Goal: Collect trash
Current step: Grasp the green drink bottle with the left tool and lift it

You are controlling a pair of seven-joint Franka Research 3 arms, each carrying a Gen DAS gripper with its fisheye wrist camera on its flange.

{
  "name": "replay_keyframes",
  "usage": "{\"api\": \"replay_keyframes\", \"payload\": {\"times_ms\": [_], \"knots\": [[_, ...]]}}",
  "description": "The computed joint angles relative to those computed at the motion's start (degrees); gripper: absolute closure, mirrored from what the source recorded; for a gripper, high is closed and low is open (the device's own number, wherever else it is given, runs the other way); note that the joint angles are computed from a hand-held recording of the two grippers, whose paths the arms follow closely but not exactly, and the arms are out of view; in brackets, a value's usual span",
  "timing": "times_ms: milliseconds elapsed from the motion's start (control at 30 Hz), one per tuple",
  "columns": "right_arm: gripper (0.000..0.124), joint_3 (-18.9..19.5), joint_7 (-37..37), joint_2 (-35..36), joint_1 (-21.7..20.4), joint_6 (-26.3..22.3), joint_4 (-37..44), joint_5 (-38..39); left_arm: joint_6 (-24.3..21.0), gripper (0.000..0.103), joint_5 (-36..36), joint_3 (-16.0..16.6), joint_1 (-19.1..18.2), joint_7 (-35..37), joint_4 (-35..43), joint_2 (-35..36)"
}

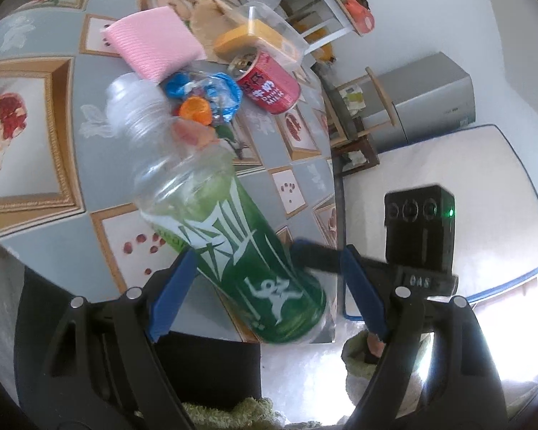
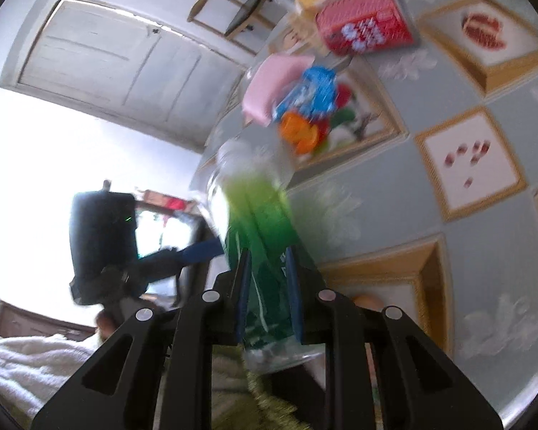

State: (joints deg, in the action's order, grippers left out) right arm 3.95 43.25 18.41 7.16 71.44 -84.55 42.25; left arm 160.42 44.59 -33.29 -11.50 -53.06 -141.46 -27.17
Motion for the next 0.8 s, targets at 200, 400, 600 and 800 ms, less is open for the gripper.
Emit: {"api": "replay_keyframes", "payload": {"times_ms": [200, 400, 600, 800], "knots": [[0.105, -0.15, -0.39, -1.33, -0.43, -3.29, -3.44, 0.65, -3.32, 0.026, -5.97, 3.24, -4.5, 4.11, -0.26, 0.67], [0.105, -0.59, -2.48, -5.55, 0.73, -2.64, -9.82, -0.61, -9.46, 0.032, -16.46, 8.61, -10.54, 14.77, 0.78, 2.77], [0.105, -1.87, -3.28, -9.12, 0.89, 0.92, -13.78, -1.27, -4.3, 0.045, -21.34, 9.89, -10.71, 17.66, -3.11, 1.82], [0.104, -3.36, -1.7, -11.71, -0.35, 9.44, -14.23, 0.31, -2.03, 0.046, -21.68, 8.81, -9.95, 20.03, -6.01, -0.91]]}}
